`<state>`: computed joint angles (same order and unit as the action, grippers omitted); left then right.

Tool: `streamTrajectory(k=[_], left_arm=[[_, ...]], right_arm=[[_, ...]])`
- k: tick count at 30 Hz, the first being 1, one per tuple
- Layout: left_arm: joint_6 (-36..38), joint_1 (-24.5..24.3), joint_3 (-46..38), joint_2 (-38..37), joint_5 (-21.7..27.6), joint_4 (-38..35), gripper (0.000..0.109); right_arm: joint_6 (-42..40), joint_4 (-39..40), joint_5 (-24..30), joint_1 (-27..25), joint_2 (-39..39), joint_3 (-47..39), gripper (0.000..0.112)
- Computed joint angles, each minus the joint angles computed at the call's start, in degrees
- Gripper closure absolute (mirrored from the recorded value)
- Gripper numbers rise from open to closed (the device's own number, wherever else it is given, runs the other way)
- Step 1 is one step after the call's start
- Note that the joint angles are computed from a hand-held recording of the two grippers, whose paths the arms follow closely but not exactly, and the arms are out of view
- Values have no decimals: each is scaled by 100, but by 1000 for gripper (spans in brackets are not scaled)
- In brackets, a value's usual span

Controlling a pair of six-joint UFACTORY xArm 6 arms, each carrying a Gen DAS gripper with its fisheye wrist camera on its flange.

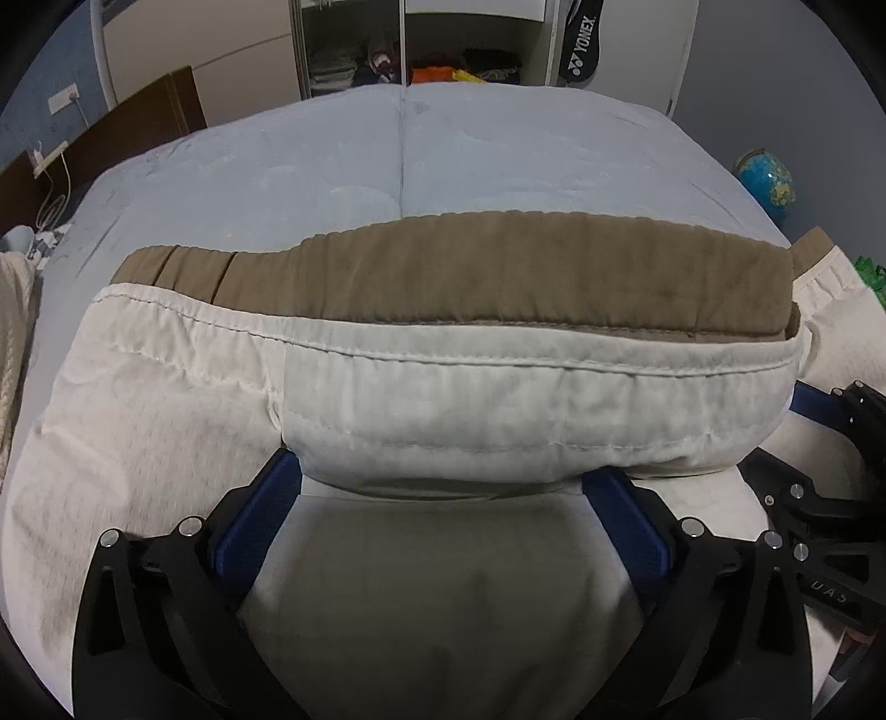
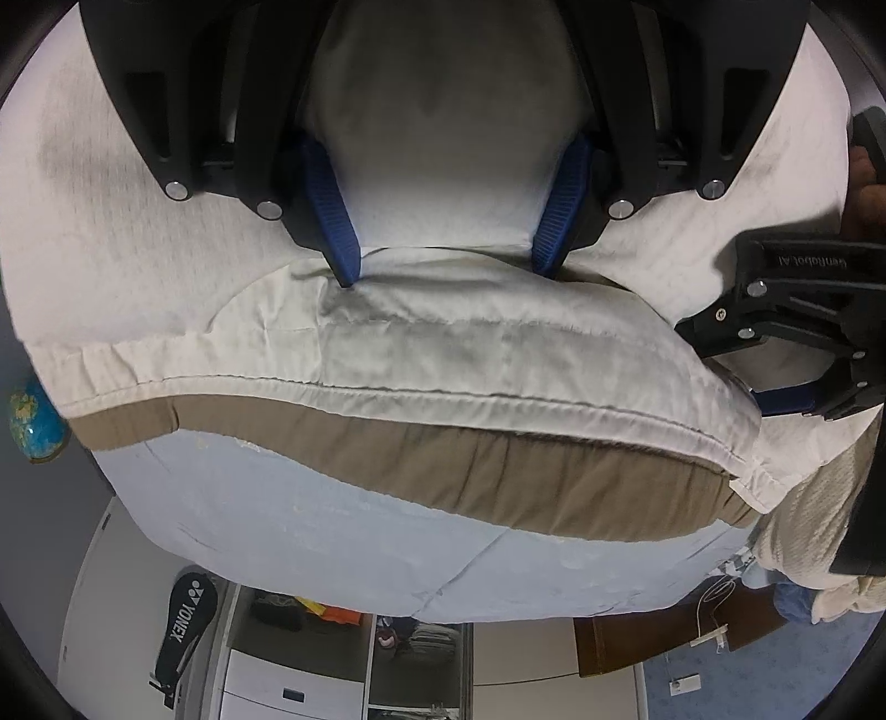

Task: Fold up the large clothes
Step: 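Fold the brown-trimmed hem up over the jacket with both tools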

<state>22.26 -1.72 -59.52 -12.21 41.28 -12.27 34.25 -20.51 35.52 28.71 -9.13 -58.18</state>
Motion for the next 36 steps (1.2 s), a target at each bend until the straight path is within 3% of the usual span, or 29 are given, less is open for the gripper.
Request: streamTrajectory(k=[15,18,22,27,31,33,36], left_arm=[[284,-2,394,-108,-441,-288,11],[290,35,301,-124,-218,-304,11],[800,264,-111,-54,397,-881,14],[1627,582,-377,-210,763,-1882,23],[1421,657,-867,50,929,-2062,22],[1042,565,-1144,311,889,-1698,18],[392,510,-1651,847,1248,-1040,12]], right_arm=[[266,-221,-467,-83,91,207,50],[122,-67,-389,-82,57,186,51],[-180,184,-363,-68,-144,230,51],[-390,730,-1020,-195,-636,594,51],[-480,1051,-1407,-302,-641,419,51],[-551,1221,-1222,-346,-376,41,51],[-410,978,-204,-425,281,-784,51]])
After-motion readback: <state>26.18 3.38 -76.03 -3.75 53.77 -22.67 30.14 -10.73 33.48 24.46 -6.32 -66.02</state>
